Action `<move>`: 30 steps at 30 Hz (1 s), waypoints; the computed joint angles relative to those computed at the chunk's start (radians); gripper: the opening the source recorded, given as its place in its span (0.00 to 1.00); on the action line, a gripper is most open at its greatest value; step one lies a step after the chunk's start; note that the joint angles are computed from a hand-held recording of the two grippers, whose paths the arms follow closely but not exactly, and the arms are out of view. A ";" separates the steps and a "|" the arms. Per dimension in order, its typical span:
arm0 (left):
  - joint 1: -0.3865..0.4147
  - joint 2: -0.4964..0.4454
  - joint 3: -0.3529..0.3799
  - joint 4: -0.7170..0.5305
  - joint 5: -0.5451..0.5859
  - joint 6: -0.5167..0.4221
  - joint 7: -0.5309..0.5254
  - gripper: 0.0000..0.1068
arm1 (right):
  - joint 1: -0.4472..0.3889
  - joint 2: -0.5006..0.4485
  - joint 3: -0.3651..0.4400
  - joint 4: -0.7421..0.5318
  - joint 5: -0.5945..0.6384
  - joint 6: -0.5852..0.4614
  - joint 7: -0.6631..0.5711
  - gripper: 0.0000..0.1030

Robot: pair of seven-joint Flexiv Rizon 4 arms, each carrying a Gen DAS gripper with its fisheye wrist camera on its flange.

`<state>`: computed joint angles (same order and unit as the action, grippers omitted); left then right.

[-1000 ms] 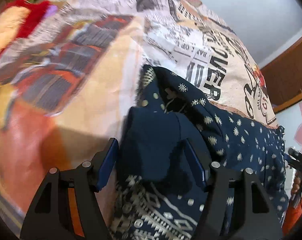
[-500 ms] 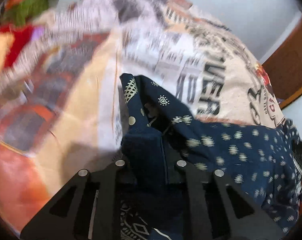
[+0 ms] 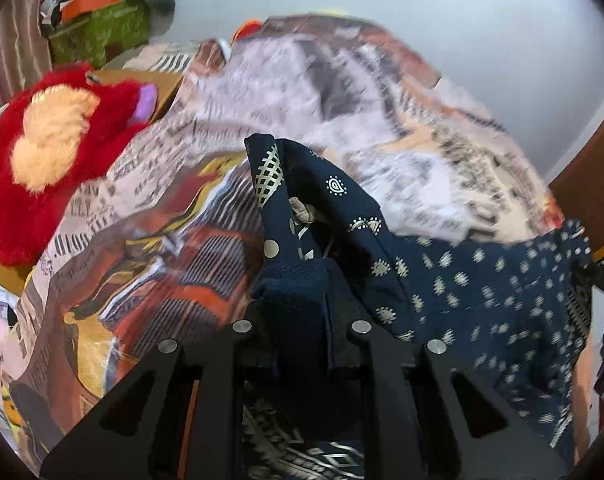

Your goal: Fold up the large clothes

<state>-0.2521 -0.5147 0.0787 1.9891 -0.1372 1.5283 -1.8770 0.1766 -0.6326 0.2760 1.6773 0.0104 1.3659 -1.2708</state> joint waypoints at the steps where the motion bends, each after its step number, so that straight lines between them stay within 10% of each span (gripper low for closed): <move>1: -0.005 -0.005 0.009 -0.002 0.004 -0.014 0.001 0.19 | 0.035 -0.007 -0.038 -0.005 -0.025 -0.010 0.022 0.08; 6: -0.085 -0.003 0.104 -0.022 0.083 -0.072 -0.032 0.29 | 0.135 0.015 -0.162 0.055 -0.146 -0.014 0.093 0.10; 24: -0.272 0.433 0.189 0.156 0.613 -0.185 -0.359 0.46 | 0.095 0.460 -0.057 0.498 -0.144 0.061 0.093 0.25; 28: -0.264 0.528 0.141 0.228 0.681 -0.191 -0.438 0.50 | 0.122 0.584 -0.065 0.635 -0.193 0.152 0.185 0.74; 30: -0.249 0.559 0.116 0.261 0.700 -0.186 -0.467 0.53 | 0.117 0.627 -0.093 0.717 -0.358 0.246 0.317 0.75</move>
<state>-0.5015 0.0444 0.1946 2.2504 0.5632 1.3421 -2.3436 0.2937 -0.0056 0.1827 2.3944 -0.3474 1.6119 -0.9542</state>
